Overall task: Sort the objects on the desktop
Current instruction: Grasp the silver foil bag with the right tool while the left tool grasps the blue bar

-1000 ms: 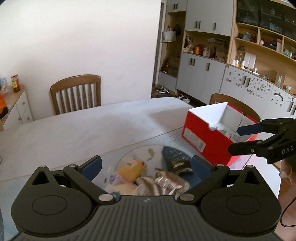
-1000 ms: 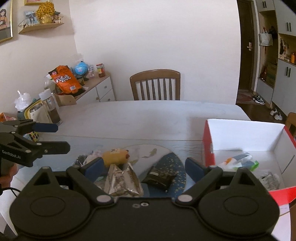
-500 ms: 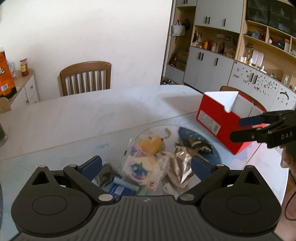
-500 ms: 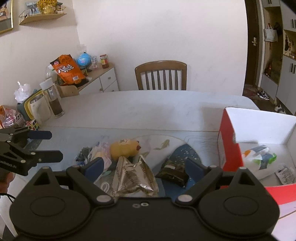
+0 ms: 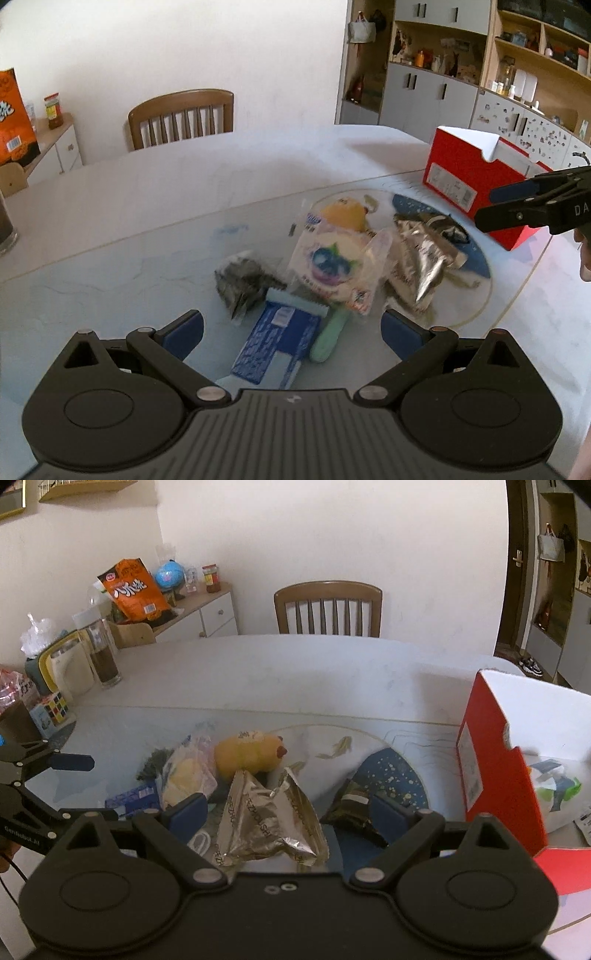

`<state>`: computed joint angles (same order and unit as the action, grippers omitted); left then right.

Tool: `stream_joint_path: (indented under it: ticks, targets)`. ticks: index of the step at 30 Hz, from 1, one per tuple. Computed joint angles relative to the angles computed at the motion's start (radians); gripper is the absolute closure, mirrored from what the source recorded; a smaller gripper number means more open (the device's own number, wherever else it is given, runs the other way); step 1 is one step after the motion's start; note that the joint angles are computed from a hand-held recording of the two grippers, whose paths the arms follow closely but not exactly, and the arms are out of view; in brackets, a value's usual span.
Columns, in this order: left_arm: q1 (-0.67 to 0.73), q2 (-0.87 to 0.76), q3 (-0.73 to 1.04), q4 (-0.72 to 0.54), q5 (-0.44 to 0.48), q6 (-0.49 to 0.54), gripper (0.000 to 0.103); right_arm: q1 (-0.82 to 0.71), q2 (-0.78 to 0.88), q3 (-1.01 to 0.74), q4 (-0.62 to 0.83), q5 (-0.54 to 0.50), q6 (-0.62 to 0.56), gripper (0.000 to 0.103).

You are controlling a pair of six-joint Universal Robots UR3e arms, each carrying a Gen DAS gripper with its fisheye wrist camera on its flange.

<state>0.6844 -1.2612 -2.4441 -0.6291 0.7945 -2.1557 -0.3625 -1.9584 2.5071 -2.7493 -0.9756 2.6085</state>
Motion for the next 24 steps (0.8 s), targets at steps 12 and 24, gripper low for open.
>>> stream_joint_path:
  ticks: [12,24]
  targets:
    - [0.021,-0.118,-0.027,0.090,0.021,0.101,0.001,0.098,0.180,-0.029,-0.142,-0.058,0.018,0.008]
    - [0.031,-0.168,-0.036,0.137,0.029,0.117,0.005,0.185,0.347,-0.063,-0.289,-0.136,0.073,0.008]
